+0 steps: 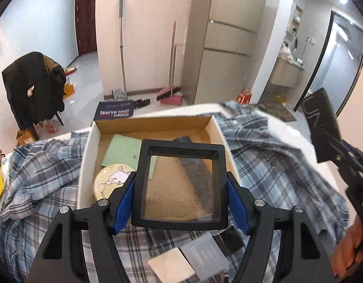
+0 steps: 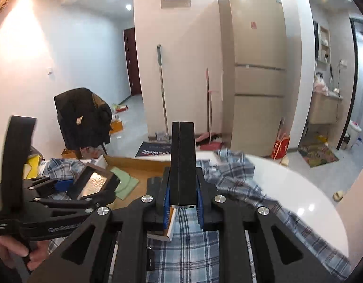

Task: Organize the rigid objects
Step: 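Carry the magnifier frame into the box and open the left tool, then lower the black item into the box with the right tool and open it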

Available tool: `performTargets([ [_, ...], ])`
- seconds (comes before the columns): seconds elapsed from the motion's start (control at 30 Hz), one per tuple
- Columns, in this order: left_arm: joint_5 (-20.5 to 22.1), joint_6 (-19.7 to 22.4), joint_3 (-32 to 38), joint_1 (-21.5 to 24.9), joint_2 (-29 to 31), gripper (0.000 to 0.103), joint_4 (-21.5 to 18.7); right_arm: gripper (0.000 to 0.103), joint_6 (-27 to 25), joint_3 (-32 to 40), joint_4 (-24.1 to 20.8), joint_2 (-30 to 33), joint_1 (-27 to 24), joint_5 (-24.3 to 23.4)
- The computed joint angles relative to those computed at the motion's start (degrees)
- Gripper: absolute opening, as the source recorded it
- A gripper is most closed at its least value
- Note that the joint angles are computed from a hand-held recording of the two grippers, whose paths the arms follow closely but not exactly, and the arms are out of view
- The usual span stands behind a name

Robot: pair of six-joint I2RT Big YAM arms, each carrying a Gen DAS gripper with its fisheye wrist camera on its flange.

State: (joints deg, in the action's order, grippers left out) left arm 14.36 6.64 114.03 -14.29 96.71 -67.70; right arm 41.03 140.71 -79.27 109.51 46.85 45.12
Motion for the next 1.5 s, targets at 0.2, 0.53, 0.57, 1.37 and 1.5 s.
performTargets([
  [0.2, -3.51, 4.11, -1.62, -2.34, 2.30, 0.073, 1.80, 0.017, 3.49, -9.75, 3.25, -4.18, -1.43, -4.40],
  [0.53, -5.29, 2.25, -0.32, -3.27, 6.35, 0.073, 0.41, 0.017, 4.40, -14.04, 5.75, -6.80, -1.07, -5.02],
  [0.57, -6.14, 2.38, -0.83, -3.43, 6.19, 0.073, 1.02, 0.017, 4.51, -14.67, 6.15, -7.18, -1.35, -5.49],
  [1.37, 1.73, -8.51, -22.28, 4.87, -13.68, 0.103, 41.27, 0.017, 5.25, -13.10, 6.22, -7.39, -2.08, -7.20],
  [1.5, 2.69, -10.95, -27.39, 7.28, -15.77, 0.103, 48.72, 0.017, 3.22, -4.17, 1.51, -2.71, -1.62, -6.98],
])
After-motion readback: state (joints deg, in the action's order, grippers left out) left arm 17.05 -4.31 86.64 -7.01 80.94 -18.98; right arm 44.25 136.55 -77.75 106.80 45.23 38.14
